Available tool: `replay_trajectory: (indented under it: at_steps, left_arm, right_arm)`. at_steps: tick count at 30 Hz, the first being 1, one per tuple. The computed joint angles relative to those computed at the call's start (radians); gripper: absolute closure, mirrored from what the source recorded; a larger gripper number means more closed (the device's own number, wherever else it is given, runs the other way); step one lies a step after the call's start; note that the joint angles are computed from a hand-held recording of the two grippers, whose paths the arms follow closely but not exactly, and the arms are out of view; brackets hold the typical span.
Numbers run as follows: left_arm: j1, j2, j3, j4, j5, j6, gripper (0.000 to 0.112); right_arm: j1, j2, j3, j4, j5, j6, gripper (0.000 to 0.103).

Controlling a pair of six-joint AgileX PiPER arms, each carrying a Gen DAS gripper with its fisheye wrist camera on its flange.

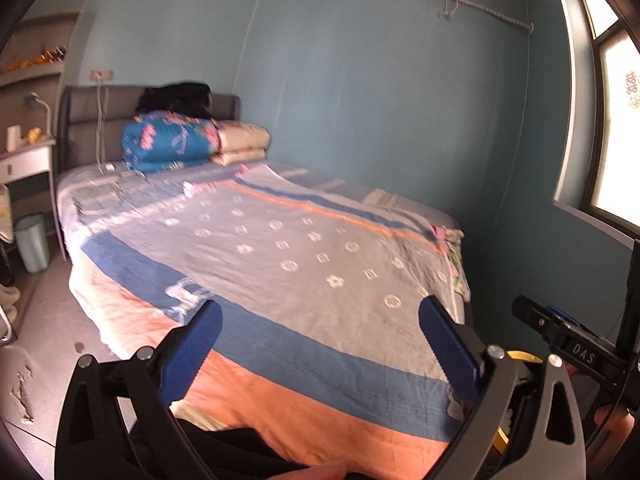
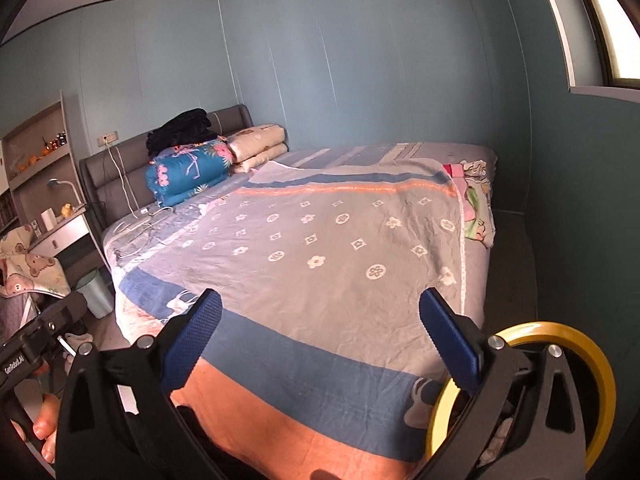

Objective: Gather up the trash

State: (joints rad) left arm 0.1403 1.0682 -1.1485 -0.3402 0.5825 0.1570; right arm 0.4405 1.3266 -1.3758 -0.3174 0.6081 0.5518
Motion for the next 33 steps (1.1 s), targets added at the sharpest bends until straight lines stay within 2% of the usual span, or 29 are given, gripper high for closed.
replay_trajectory:
  at_steps: [5,9,15,33]
  left_arm:
    - [-0.043,-0.09,0.065,0.146,-0.065,-0.126,0.017]
    - [-0.062,-0.127,0.089,0.181,-0.07,-0.17,0.017]
    - [-0.093,-0.142,0.106,0.218,-0.069,-0.208,0.017]
    - [-0.122,-0.157,0.135,0.243,-0.077,-0.239,0.017]
  right_arm:
    - [0.004,-0.039,0.046,-0.01,-0.029,0.019,0.008]
    - [0.051,-0.079,0.109,-0.166,-0.063,0.15,0.008]
    - [0.081,-0.108,0.162,-0.284,-0.085,0.251,0.008]
    - [0.054,-0.092,0.163,-0.239,-0.08,0.226,0.008]
